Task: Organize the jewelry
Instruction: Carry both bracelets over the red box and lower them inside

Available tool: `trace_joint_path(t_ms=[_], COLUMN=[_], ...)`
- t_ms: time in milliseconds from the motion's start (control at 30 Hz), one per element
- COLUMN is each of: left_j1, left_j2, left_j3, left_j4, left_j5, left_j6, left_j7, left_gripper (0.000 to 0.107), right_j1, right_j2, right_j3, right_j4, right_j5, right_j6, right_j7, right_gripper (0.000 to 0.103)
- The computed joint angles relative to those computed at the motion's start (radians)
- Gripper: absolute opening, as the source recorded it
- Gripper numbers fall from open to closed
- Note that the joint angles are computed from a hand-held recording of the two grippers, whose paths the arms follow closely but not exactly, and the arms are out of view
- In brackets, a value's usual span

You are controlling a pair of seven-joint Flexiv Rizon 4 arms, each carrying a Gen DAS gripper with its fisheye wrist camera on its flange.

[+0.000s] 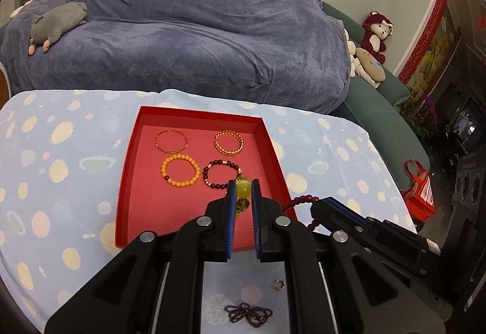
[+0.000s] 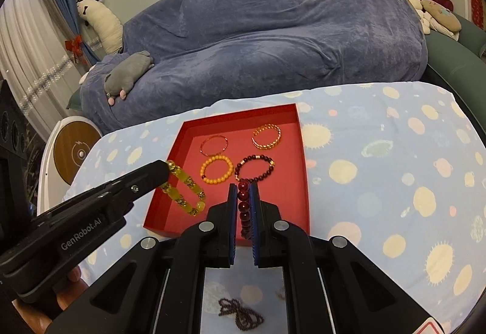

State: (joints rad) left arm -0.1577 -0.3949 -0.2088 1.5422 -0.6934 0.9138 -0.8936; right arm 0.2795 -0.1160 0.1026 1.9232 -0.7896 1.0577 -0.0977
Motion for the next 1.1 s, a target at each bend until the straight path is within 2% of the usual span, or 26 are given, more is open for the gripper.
trace_joint_path(t_ms=[100, 233, 367, 667, 1100], left_j1=[0.001, 0.017, 0.003, -0.003, -0.019], left_j2=[-0.065, -0.151, -0.207, -0.232, -0.244], left_j3=[-0.006, -0.011, 0.033, 0.083, 0.096], left_j4=[-0.070, -0.142, -0.181, -0.171, -0.178], left_j5=[0.005, 0.012, 0.122, 0.298, 0.411], left_j6=[-0.033, -0.097, -0.106, -0.025, 0.044], left_j7=[-0.040, -0.099, -0.165, -0.223, -0.258], left_gripper=[0.009, 0.009, 0.009, 0.009, 0.010], right_j1=[-0.001, 0.003, 0.014, 0.051, 0.054], right_j2=[-0.054, -0.120, -0.170, -0.211, -0.273], right_j3=[-0.013, -0.022, -0.024, -0.053, -0.071], right_j4=[-0.044, -0.078, -0.094, -0.103, -0.164], right_j5=[0.019, 0.117, 0.213, 0.236, 0.267], right_j6=[0.022, 0.055, 0.068, -0.018, -0.066], right_j7=[-0.031, -0.078, -0.130, -0.196, -0.273], right_gripper=[0.007, 0.007, 0.007, 0.007, 0.008])
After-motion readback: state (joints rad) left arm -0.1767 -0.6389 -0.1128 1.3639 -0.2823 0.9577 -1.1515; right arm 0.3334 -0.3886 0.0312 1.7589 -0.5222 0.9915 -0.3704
